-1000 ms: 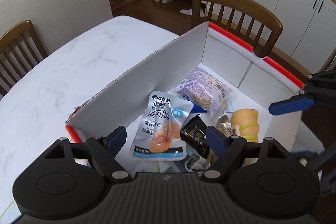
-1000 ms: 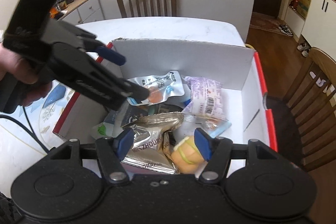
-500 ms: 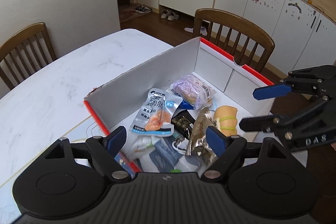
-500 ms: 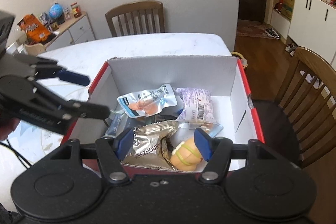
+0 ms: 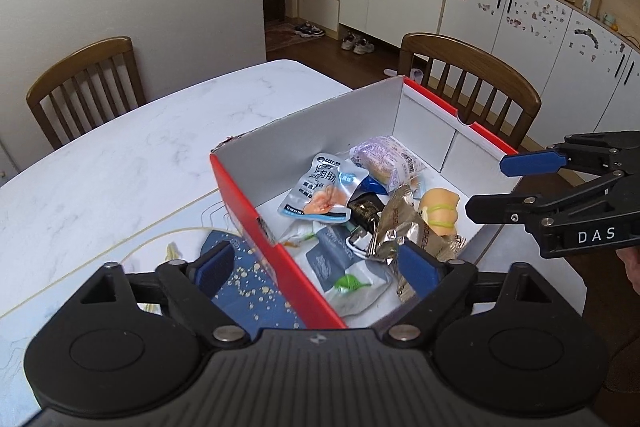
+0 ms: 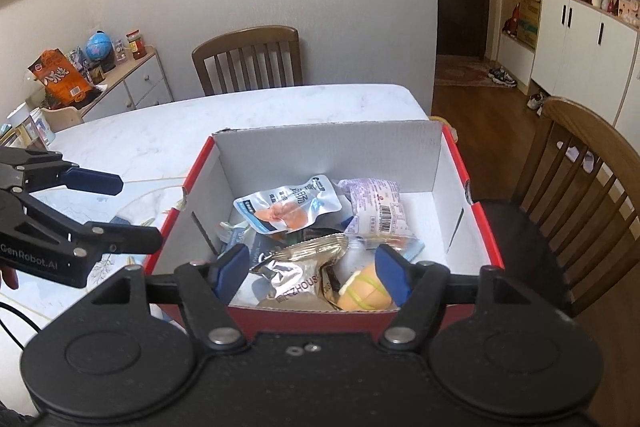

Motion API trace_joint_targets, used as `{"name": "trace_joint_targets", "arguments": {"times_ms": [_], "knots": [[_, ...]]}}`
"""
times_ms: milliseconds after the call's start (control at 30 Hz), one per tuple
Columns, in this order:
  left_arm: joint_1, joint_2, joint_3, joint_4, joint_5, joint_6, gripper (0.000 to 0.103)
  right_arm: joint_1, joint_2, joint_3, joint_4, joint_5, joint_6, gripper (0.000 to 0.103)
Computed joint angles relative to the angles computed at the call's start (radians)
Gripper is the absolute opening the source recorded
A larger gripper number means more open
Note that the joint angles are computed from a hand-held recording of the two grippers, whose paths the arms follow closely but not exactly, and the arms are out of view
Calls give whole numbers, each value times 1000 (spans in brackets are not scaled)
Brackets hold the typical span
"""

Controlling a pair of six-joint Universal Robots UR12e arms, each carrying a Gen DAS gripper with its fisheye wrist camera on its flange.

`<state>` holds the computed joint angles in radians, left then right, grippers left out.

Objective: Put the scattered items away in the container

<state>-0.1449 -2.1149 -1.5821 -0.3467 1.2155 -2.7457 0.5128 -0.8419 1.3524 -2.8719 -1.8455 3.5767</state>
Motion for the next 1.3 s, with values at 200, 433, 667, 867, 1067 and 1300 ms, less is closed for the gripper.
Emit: {"name": "trace_joint_targets", "arguments": {"times_ms": [200,433,667,867,1067,1300], "knots": [[10,16,-36,49,-16,-14,102,21,6,-8,-22,-49,-3,82],[20,25,-61,72,-36,-19,103,40,8,-6,-42,-111,11,94],[33,35,-84,96,-64,-11,103,57,11,-9,-34,-137,41,95],[37,44,-99,131,-61,-12,103,66,10,-10,-18,-147,63,95],[45,53,-107,102,-94,-7,103,74,14,-20,-10,-148,66,95],[47,57,-107,72,-92,-3,103,78,20,-31,-1,-152,67,95]]}}
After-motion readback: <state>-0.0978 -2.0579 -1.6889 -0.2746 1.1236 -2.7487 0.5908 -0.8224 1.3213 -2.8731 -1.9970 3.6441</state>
